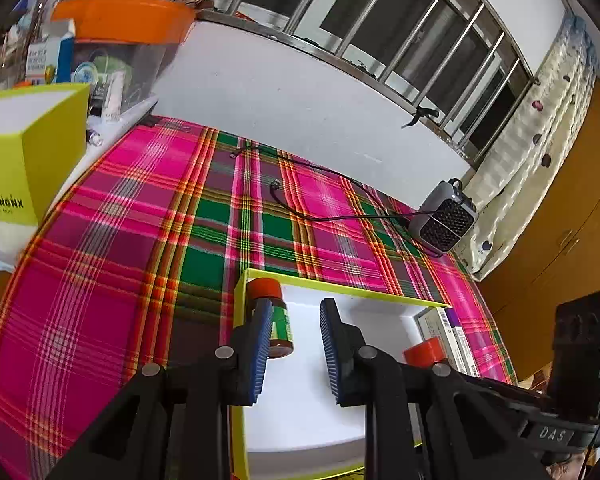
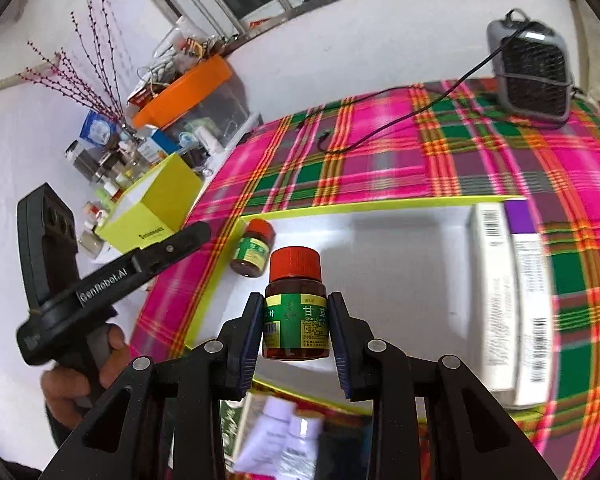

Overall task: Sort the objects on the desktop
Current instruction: 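Carry the red-capped brown bottle beside the other bottle and open the right tool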

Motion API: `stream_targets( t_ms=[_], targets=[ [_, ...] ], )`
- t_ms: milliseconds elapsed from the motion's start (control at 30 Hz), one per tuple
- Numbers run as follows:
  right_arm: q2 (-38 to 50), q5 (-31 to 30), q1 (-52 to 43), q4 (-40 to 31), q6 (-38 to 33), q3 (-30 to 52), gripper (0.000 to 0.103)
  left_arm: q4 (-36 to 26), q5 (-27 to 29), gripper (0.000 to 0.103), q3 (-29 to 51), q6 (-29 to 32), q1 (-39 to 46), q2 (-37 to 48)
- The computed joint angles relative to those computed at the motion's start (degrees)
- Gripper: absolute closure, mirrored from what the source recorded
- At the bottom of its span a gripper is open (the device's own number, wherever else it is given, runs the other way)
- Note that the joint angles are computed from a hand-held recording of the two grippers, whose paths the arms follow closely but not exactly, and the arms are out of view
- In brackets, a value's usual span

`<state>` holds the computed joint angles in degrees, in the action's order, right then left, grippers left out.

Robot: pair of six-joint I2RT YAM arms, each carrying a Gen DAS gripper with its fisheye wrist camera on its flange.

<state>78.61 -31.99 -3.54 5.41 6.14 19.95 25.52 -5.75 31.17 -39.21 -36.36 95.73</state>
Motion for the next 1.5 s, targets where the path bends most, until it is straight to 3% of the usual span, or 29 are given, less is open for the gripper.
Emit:
stream_targets(
  t_ms=[533, 800, 933, 1067, 1333, 1500],
  targets=[
    [19.4, -2.5, 4.8, 3.2, 11.9, 11.0, 0.069, 7.1, 5.7, 0.078, -3.9, -1.4, 4.9, 3.8],
    [25.5, 0.6, 7.7, 3.6, 16.6, 17.4, 0.069, 8.4, 6.6, 0.078, -3.5, -1.6, 4.4, 6.1],
    [30.5, -2.6, 7.2, 8.1, 22.0, 19.5, 0.069, 8.9, 6.9, 0.078, -3.4, -1.6, 4.3, 6.6],
    [31.2, -3.7, 7.4, 9.9, 24.0, 19.8, 0.068, 9.3, 7.1, 0.078, -3.5, -1.6, 4.2, 6.8],
    [28.1, -4.1, 7.2, 6.9, 20.4, 18.4, 0.068, 9.2, 6.5, 0.078, -3.5, -1.7, 3.6, 6.8],
    [28.9, -2.8, 8.2, 7.7, 20.4, 18.5, 0.078, 9.2, 6.4, 0.078, -3.5, -1.5, 3.6, 6.8]
  ],
)
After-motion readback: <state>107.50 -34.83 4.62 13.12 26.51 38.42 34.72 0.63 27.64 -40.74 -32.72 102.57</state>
